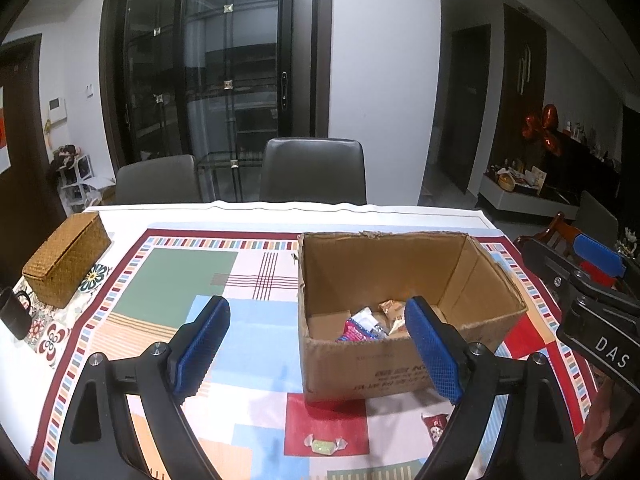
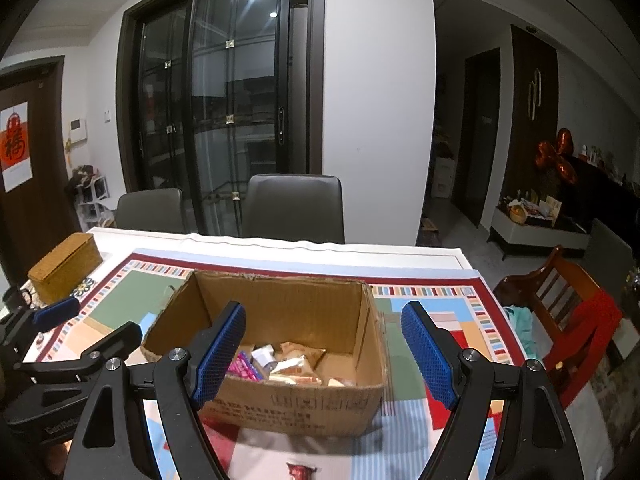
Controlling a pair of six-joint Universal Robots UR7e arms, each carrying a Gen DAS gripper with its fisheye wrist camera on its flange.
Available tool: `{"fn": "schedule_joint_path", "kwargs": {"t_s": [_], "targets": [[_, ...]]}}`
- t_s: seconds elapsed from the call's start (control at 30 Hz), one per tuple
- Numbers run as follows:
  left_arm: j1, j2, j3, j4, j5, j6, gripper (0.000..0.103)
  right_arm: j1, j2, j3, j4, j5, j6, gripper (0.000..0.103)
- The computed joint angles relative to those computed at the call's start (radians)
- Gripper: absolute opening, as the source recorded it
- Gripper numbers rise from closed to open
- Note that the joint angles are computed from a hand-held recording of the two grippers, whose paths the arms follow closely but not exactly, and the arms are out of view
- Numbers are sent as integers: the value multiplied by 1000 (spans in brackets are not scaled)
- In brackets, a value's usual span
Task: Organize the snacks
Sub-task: 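Withdraw both open tools from the box toward the last two candies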
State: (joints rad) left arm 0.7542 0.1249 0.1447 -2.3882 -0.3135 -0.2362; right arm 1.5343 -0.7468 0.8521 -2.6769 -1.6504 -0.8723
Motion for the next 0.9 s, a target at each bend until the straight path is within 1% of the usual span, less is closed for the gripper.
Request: {"fn": "schedule_joint_path", "kwargs": {"t_s": [0.07, 0.1, 0.13, 0.23, 0.33, 0.57, 0.9], "targets": [[-4, -39, 86, -40, 1, -5, 89, -3, -14, 24, -10, 0, -3, 81], [-4, -45, 99, -49, 1, -4, 89, -4, -21, 37, -16, 0, -4, 81], [-6, -67, 148, -69, 2, -8, 89, -6, -27, 48, -21, 0, -5, 81], [-11, -104, 233, -102, 2, -23, 89, -10, -44, 80, -35, -3, -9, 81], [-15, -129, 293, -109, 3, -50, 89, -14, -61, 116, -54, -4, -16, 81], [-18, -170, 390, -96, 0, -118, 89, -21, -82, 167, -82, -16, -24, 81], [-17, -207, 495, -113, -5, -157, 89, -34, -106, 236, -112, -23, -37, 81]]}}
